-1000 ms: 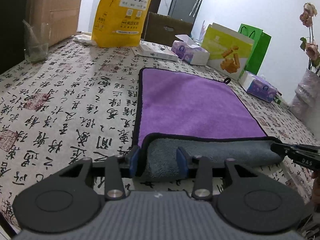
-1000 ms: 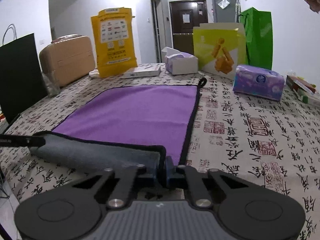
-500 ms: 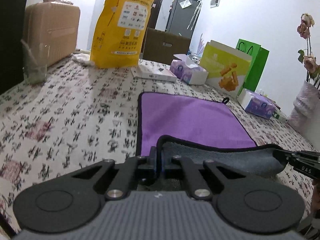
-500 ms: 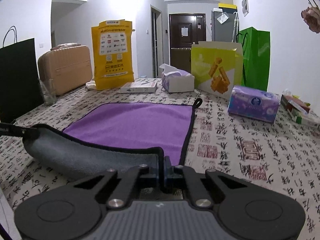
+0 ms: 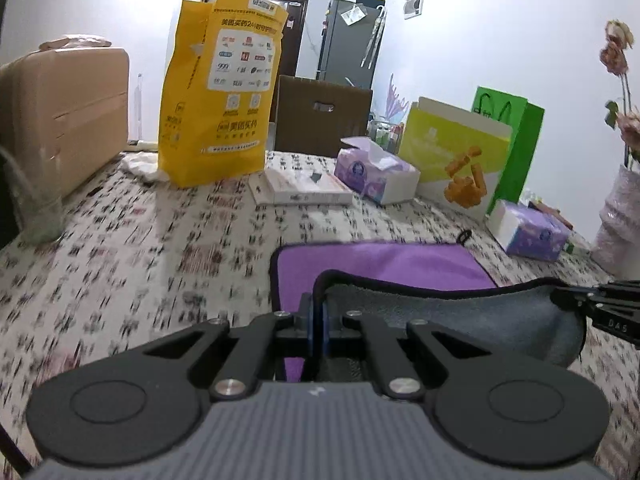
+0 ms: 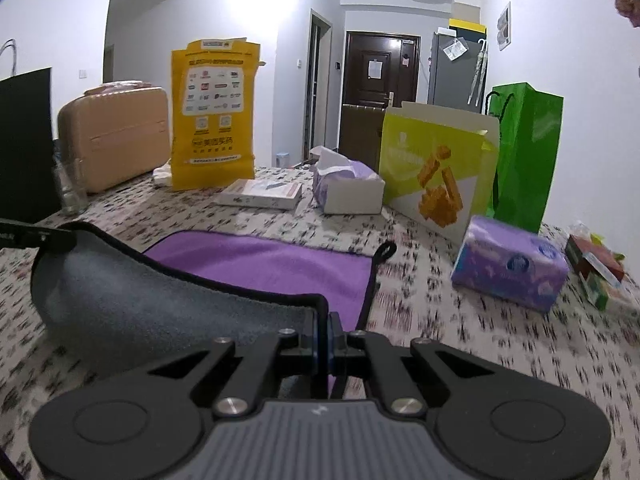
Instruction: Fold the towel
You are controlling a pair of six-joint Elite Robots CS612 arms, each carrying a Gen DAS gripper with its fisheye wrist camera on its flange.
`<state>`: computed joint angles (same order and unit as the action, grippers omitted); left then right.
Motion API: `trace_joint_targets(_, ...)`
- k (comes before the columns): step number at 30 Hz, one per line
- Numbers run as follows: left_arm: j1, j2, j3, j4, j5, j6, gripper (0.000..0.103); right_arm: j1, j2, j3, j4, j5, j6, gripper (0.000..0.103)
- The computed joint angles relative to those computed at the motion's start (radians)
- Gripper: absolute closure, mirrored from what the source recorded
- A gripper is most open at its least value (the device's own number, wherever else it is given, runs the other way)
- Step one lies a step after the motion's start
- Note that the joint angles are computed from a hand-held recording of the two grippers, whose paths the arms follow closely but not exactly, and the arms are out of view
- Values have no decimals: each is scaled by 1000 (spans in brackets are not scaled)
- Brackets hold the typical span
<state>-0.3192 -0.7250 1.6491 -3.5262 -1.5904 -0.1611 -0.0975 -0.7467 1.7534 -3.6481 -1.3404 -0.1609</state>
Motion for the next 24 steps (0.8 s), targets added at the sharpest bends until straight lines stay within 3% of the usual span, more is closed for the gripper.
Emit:
trace_joint_targets(9,19,61,-167,150,-22,18,98,-9,45,-155,166,30,51,99)
trace_joint_targets(24,42,195,-447,392,-53,1,98,-2,152,-389,361,-9,55,99)
